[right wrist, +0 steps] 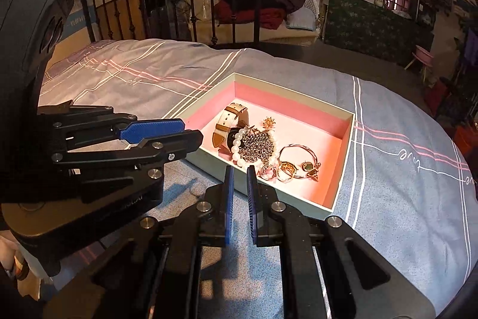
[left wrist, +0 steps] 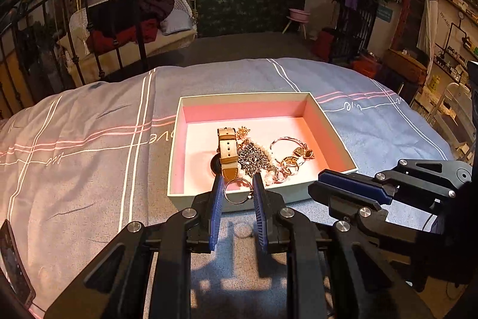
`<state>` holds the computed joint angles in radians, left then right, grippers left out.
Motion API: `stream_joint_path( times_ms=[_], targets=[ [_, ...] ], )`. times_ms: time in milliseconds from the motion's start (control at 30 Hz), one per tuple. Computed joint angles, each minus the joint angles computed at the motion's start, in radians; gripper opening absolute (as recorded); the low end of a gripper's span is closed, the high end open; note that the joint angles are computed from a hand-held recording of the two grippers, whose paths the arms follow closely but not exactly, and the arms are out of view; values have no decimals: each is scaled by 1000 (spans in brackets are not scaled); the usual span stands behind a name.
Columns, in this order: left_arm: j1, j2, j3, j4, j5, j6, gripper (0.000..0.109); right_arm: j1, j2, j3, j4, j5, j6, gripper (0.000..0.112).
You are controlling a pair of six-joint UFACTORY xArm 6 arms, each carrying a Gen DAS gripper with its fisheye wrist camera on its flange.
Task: Organize jewelry
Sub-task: 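Carry the silver ring into the box and open the left tool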
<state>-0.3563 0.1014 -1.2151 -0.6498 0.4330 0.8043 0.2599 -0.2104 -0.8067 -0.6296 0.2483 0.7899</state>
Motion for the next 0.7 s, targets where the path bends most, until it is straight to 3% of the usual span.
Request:
stream_joint_path(
  times_ms=[433,700],
  targets=[
    [4,259,-409,155,141,-220,19,-88,119,-185,-64,30,72,10],
    [1,314,-457,205,174,-267,19,-98,168,-211,-43,63,41,10]
  ],
)
